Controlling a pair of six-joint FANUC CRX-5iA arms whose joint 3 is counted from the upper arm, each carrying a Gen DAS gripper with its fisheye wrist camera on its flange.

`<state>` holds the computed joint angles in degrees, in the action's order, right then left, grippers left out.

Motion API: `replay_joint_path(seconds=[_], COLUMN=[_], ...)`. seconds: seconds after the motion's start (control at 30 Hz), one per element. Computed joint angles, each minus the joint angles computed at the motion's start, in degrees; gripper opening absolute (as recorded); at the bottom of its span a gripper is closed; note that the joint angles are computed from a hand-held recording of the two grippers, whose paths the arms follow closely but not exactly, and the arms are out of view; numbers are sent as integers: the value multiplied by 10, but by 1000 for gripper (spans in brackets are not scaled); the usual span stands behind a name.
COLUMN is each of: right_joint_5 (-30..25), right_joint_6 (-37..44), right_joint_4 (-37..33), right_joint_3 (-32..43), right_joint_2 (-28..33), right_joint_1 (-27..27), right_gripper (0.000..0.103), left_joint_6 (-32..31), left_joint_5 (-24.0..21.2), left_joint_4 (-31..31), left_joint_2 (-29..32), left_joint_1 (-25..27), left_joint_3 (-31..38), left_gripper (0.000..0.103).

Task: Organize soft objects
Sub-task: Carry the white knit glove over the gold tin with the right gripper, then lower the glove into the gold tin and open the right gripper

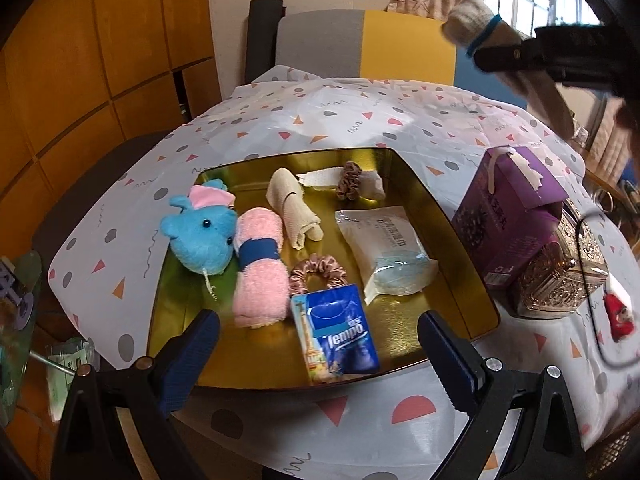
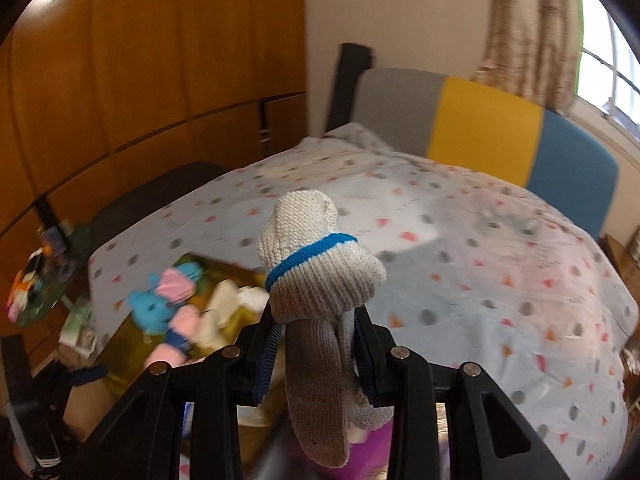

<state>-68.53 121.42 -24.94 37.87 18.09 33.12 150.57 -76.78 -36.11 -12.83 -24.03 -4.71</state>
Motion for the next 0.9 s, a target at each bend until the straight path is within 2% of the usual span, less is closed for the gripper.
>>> replay_joint_path(seconds=[0.3,0.4,0.63,0.83,0.9], right_joint_5=[-45,-76,-96,-82,-76], right_joint_6=[44,50,44,6,3], right_joint_4=[-32,-44,-16,26,26], right_joint_3=[-71,-80,-129,-152,-158], right_joint_2=[-31,-29,-25,-13,-18], right_joint_1=[32,36,63,74,72], right_gripper=[34,34,35,49,59], left_joint_6=[34,48,66,62,61], left_joint_5=[-17,-27,-37,-24,-19], left_joint_4=[-13,-18,-10,3,4], left_joint_2=[-35,-53,-88,-90,-88], left_joint_1=[13,22,42,48,48], left_joint_3=[-25,-37,-71,-82,-82], left_gripper=[100,100,100,100,100])
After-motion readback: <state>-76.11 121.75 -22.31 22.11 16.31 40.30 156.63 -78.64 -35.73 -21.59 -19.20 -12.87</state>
